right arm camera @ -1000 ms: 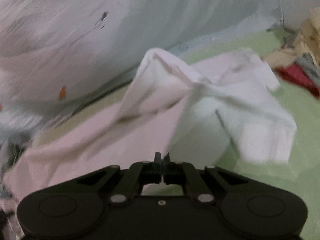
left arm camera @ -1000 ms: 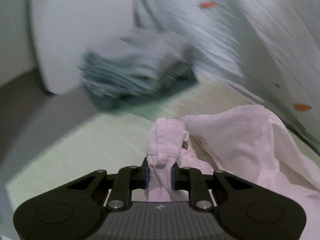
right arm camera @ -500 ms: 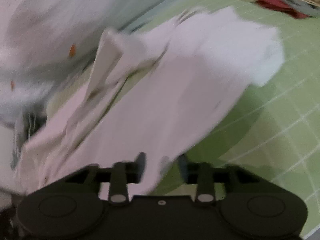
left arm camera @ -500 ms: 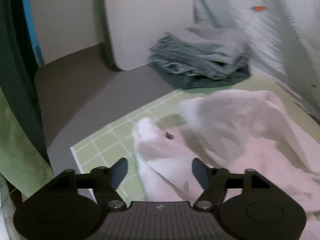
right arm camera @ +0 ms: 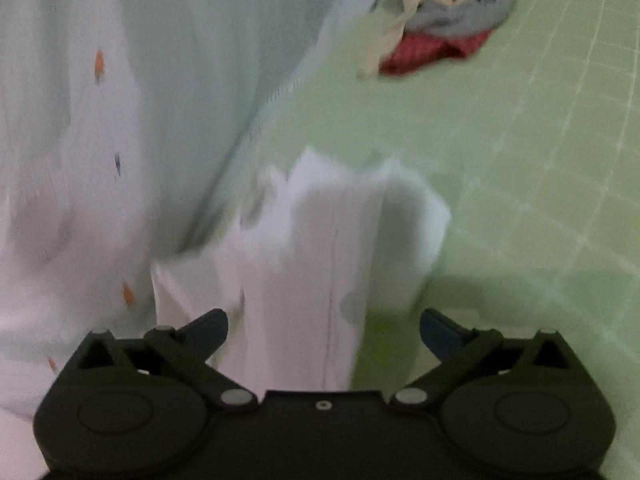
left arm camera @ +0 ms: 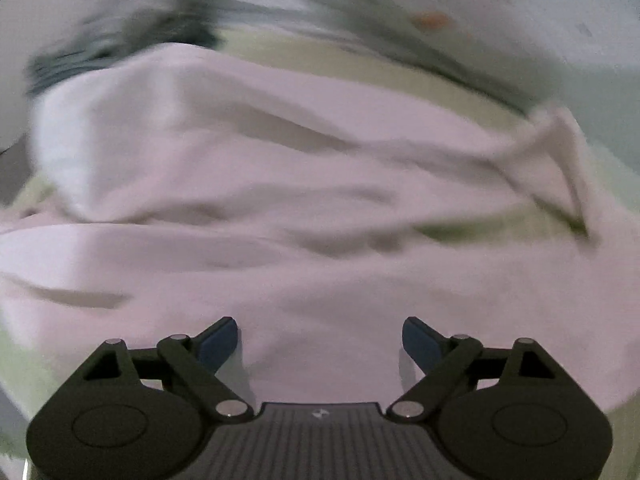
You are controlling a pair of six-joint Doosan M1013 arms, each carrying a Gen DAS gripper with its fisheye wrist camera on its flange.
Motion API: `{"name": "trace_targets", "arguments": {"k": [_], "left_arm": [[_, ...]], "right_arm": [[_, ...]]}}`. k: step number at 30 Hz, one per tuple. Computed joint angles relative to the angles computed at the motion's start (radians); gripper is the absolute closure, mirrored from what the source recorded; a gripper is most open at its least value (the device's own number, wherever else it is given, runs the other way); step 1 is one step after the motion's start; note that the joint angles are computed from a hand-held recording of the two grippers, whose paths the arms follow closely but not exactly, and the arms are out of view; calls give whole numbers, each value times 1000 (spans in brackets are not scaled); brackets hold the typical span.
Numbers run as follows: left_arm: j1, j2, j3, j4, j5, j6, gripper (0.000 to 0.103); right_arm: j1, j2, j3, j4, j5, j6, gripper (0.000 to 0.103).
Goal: Fold clothes
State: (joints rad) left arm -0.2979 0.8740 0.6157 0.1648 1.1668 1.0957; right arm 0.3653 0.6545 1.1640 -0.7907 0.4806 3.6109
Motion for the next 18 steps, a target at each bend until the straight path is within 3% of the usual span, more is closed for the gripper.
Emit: {"name": "trace_targets", "arguments": {"k": [3, 8, 10, 11, 12, 14, 18], "left_arm": [[-21, 52, -87, -16, 68, 60, 13], [-48, 155, -264, 6, 194, 134, 13], [-57, 186, -320, 25, 236, 146, 11], [-58, 190, -326, 26, 241, 145, 9], [-59, 187, -318, 24, 239, 142, 7], [-56, 187, -311, 9, 246, 143, 5], [-50, 175, -279, -22, 240, 138, 2]], "right_arm": [[-21, 3, 20, -114, -55, 190, 0], [-65, 24, 14, 140, -153, 75, 4], [-74, 33, 13, 172, -192, 72, 29], [-74, 36, 16, 131, -214, 118, 46], [-75, 39, 19, 78, -236, 175, 55], [-66, 41, 10, -15, -217, 250, 91], [-36, 16, -17, -125, -104, 81, 97]]}}
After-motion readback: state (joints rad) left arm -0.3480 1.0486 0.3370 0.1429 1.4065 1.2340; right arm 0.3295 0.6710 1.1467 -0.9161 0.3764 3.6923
